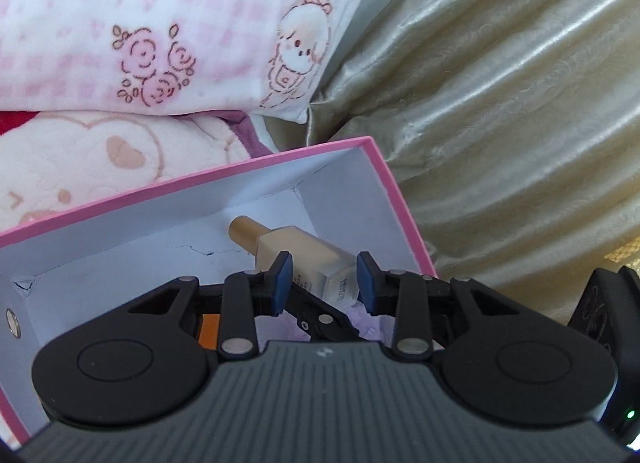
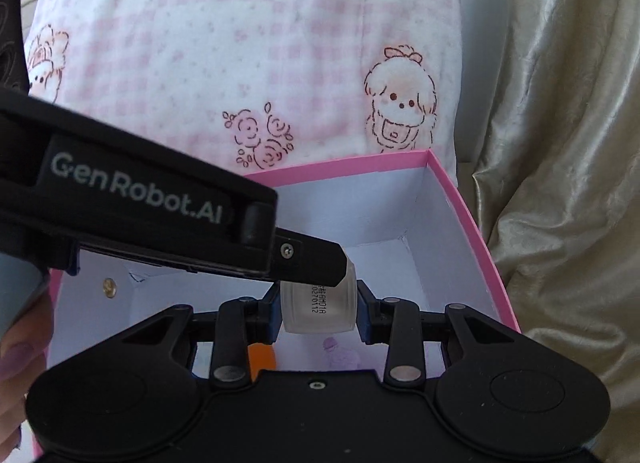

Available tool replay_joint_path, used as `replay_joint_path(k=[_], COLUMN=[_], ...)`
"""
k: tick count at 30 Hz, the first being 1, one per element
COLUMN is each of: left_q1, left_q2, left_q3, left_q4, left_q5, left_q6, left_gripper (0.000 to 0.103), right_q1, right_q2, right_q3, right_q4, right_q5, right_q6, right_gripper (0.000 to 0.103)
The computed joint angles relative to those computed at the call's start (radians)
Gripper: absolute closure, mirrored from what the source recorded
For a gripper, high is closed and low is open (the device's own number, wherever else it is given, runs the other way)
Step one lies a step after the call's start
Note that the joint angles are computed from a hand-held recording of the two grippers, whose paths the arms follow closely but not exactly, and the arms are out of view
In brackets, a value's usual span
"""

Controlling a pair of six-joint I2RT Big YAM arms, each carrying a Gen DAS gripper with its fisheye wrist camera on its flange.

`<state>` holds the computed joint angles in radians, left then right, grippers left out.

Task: Organize objects
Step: 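Lift the foundation bottle with the left gripper into the pink box, then open the left gripper to release the bottle and withdraw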

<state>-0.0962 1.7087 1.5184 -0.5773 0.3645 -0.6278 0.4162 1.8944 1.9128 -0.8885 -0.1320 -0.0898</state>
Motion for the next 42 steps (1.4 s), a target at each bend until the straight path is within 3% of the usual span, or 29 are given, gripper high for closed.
replay_joint_path(k=[6, 9, 16, 19, 26, 34, 37, 42], left_q1=[0.008, 0.005, -0.007, -0.008, -0.013, -0.041, -0.056, -0.059], left_q2=[0.009, 0.021, 0.026, 0.010, -0.091, -0.281, -0.352, -0.464], left_q3=[-0.020, -0.018, -0.038, -0.042, -0.061, -0.103, -0.110, -0.106], left_q4=[0.006, -0.024, -0.009, -0.007, -0.107, -0.270, -0.332, -0.436], left_q5=[0.014, 0.032, 0.014, -0.003, -0.039, -0.132, -0.203, -0.241], left_q6=[-0.009, -0.021, -0.048, -0.041, 0.029, 0.099, 0.080, 0.089], left_gripper=[0.071, 0.071, 0.072, 0.072, 0.072, 0.072, 0.072, 0.072], right_q1=[0.005, 0.005, -0.001, -0.005, -0.016, -0.007, 0.008, 0.036], right_q2=[0.030, 0.066, 0.129, 0.114, -0.023, -0.205, -0.251, -0.314], right_q3=[0.031, 0.085, 0.182, 0.170, 0.038, -0.056, -0.054, -0.047], right_q4=[-0.048, -0.147, -0.285, -0.281, -0.216, -0.230, -0.267, -0.307], right_q5=[-0.001, 0.000, -0.014, -0.041, -0.068, -0.079, -0.081, -0.105], right_q6=[-0.050, -0.063, -0.063, -0.065, -0.079, -0.118, -0.161, -0.191], right_gripper=[0.063, 0.063, 0.062, 0.056, 0.053, 0.053, 0.053, 0.050])
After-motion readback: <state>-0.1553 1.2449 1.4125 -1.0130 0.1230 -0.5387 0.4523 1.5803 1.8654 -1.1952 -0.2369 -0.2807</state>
